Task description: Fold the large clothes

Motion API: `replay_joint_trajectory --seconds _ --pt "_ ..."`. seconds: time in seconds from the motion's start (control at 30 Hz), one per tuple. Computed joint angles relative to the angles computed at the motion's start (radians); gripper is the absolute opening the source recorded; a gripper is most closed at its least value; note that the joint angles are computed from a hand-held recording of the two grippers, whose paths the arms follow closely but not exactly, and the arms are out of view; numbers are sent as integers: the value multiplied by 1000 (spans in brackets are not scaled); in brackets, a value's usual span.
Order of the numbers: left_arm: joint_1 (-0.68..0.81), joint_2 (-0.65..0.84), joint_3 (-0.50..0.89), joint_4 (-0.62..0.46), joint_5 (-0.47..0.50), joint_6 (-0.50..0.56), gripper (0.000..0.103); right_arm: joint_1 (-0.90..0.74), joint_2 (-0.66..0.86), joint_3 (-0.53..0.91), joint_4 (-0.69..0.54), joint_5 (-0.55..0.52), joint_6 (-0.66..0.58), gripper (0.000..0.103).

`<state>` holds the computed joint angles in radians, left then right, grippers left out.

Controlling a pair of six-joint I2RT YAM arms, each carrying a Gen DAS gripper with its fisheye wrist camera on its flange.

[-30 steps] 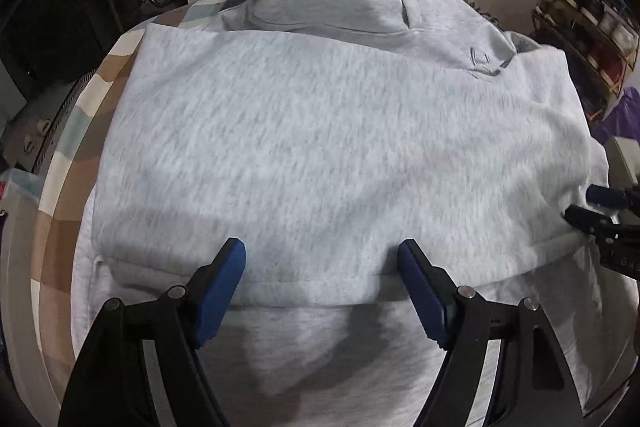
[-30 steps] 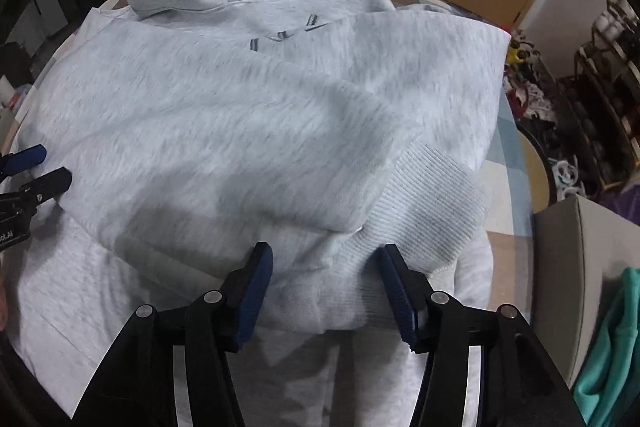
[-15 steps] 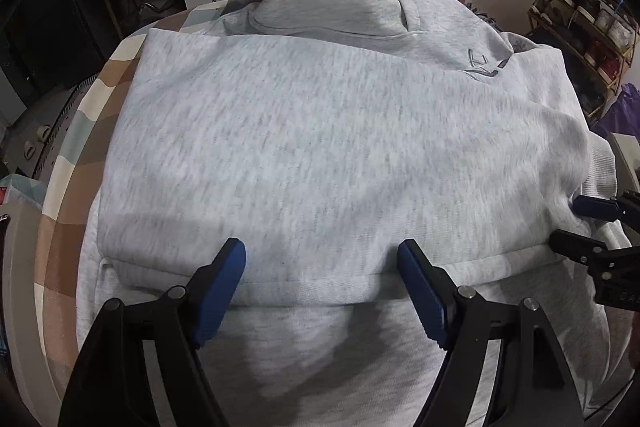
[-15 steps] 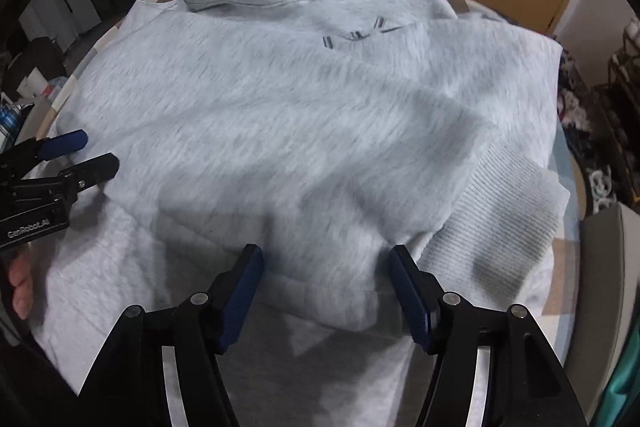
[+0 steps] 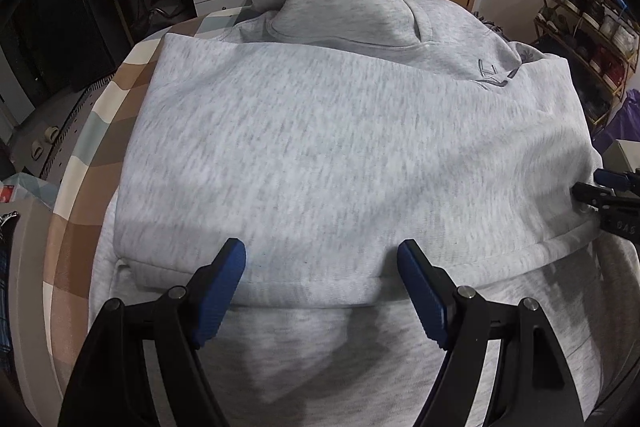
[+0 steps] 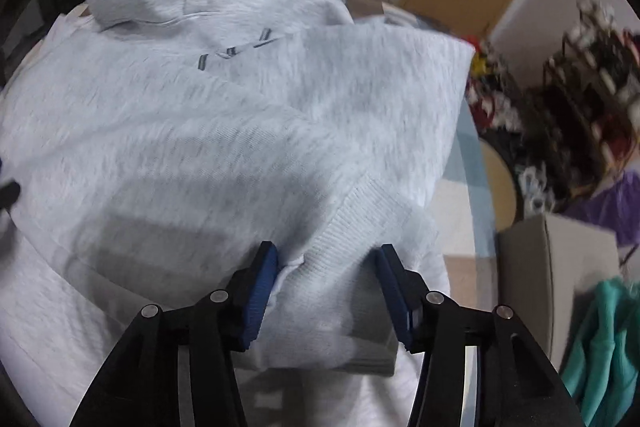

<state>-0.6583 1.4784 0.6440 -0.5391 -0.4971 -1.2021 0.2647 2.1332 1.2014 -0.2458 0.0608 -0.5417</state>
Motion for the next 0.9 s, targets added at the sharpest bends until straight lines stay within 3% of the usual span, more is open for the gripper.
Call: replay_joint_trajectory --seconds 0.07,0.2,0.23,0.27,0.3,0.33,0.37,0.4,0.43,0.5,0.57,0.63,0.73,0.9 --pt "-4 -43 -16 -8 -10 -38 75 -15 -52 3 -79 -53 37 52" --pt "4 -113 -50 -14 -22 -62 75 -50 -128 -31 -101 -174 39 54" --pt "12 -115 -52 -22 -19 -60 75 -66 -146 -41 -123 -180 9 66" --pt "17 -122 -58 -23 -19 -59 75 -63 -149 -21 -176 -171 -10 86" --pt "20 -127 -65 -19 -19 -59 75 -82 -154 -49 -226 -155 -66 93" --pt "26 -132 -72 -16 -15 -58 75 -84 -171 -127 -169 -130 -136 99" --pt "30 -136 -76 -15 -11 -55 75 -94 -235 -212 -89 -165 -197 100" --pt "33 -140 -80 -19 -9 -55 75 -84 -249 -246 -34 -153 -184 100" --pt "27 -144 -83 -25 -10 -62 75 -83 -244 -230 -62 -158 -142 101" --pt "24 -166 -93 -39 -11 -64 75 -85 -227 -162 -148 -177 -87 91" --pt "17 -188 -101 -61 -10 -75 75 -88 -258 -133 -190 -236 -64 73" --pt "19 -222 -112 -93 25 -91 75 -84 -286 -95 -246 -297 -38 72" --pt "-3 -357 -177 -74 108 -111 75 -53 -346 -72 -212 -332 27 75" --pt "-132 -401 -136 -227 16 -194 75 109 -251 149 -201 -275 136 75"
